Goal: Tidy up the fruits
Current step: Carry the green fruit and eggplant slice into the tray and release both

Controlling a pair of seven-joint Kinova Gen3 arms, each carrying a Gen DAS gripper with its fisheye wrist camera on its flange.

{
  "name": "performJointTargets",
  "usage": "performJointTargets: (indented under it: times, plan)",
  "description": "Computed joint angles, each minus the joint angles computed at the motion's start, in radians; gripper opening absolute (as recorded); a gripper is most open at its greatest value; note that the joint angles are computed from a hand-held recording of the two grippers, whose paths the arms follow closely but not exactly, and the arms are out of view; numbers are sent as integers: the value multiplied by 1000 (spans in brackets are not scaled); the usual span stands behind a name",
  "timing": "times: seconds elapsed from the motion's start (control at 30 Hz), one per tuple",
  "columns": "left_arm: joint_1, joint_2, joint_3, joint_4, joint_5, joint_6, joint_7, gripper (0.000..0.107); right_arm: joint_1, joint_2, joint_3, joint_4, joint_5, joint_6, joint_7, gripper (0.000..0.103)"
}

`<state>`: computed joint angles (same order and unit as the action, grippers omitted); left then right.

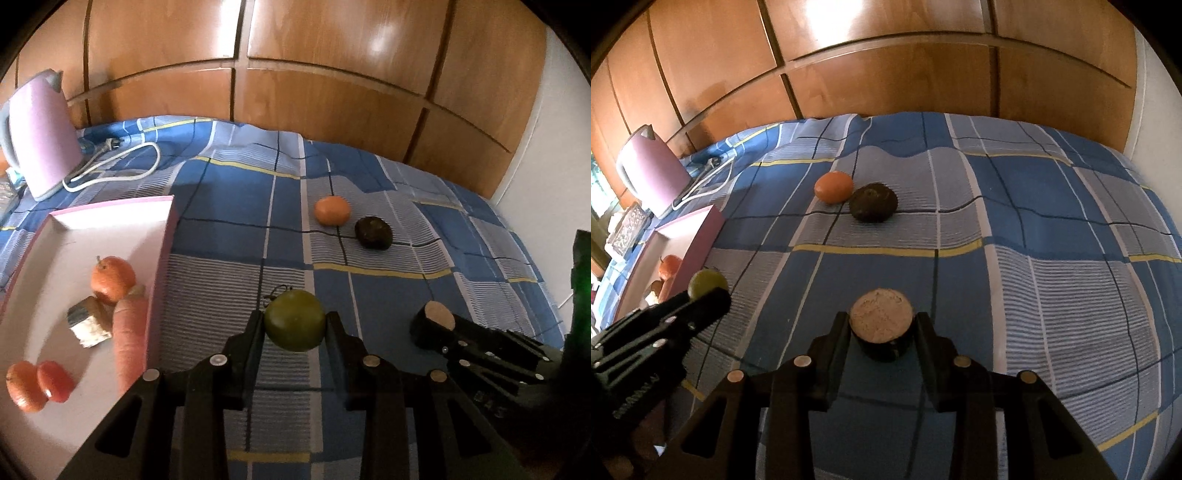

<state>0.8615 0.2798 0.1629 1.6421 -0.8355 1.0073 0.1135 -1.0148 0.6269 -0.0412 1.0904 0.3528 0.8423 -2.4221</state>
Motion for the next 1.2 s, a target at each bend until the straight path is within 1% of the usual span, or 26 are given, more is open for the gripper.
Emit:
performJointTargets:
  times: [0.2, 0.3, 0.5, 0.7, 0.87, 1.0, 1.1, 1.2]
  plan:
    - [16, -29, 16, 17, -15, 30, 31, 33, -16, 0, 4, -2, 13, 18, -1, 36]
    - [31, -49, 31, 30, -34, 63, 54, 33, -20, 0, 9, 1, 17, 13, -19, 36]
    - [39, -98, 68, 71, -79, 124, 135, 33, -30, 8, 6, -22, 27, 44, -17, 35]
    - [23, -118, 105, 96, -92, 149, 164, 33, -47, 11, -2, -32, 31, 58, -13, 35]
    - [15, -126, 119, 110, -90, 151, 185, 33, -54, 14, -13, -42, 22, 61, 10, 35]
    - [16, -132, 127, 115, -97, 161, 198, 33, -71, 19, -8, -49, 26, 70, 18, 35]
    - [20, -134, 133, 115, -100, 183, 205, 33, -64, 11, -15, -38, 14, 54, 19, 35]
    - [22, -141, 139, 116, -100, 205, 216, 33, -67, 14, -18, -45, 12, 60, 36, 35]
